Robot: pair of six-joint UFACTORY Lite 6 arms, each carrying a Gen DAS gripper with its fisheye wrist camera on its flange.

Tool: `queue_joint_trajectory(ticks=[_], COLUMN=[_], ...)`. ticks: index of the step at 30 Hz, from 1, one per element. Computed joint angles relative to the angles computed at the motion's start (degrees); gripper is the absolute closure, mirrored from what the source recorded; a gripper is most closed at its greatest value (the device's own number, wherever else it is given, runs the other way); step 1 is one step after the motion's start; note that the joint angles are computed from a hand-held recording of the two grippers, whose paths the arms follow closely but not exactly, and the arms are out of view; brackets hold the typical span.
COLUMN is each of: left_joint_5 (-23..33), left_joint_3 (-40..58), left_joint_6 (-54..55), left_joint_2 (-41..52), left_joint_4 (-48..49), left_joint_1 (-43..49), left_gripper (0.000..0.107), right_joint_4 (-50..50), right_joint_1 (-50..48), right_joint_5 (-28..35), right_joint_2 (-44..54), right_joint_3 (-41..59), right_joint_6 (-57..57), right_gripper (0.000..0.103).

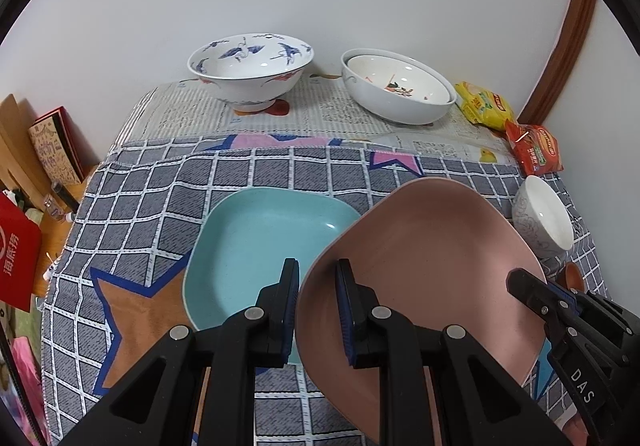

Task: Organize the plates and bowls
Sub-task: 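Move the pink plate with both grippers over the light-blue plate and lower it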

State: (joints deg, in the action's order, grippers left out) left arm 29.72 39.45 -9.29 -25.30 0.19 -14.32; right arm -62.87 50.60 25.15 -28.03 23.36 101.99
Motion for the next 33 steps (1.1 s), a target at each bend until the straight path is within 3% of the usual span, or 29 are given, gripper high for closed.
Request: queue_joint_trajectory(ticks=[33], left_joint_5=[-1.4], left_joint_3=[-1.4], left_joint_6=[23.5], left_joint_2=[3.2], left_joint_4=[-16.4], left_joint_1=[16.7], left_gripper=[0.089], right_joint_4=[-10.9], right_joint_1=[3.3], right_joint_5=[-2.8], right_joint_2=[18.7], right_joint_3=[11.6], right_joint_6=[11.5], right_gripper=[0.098])
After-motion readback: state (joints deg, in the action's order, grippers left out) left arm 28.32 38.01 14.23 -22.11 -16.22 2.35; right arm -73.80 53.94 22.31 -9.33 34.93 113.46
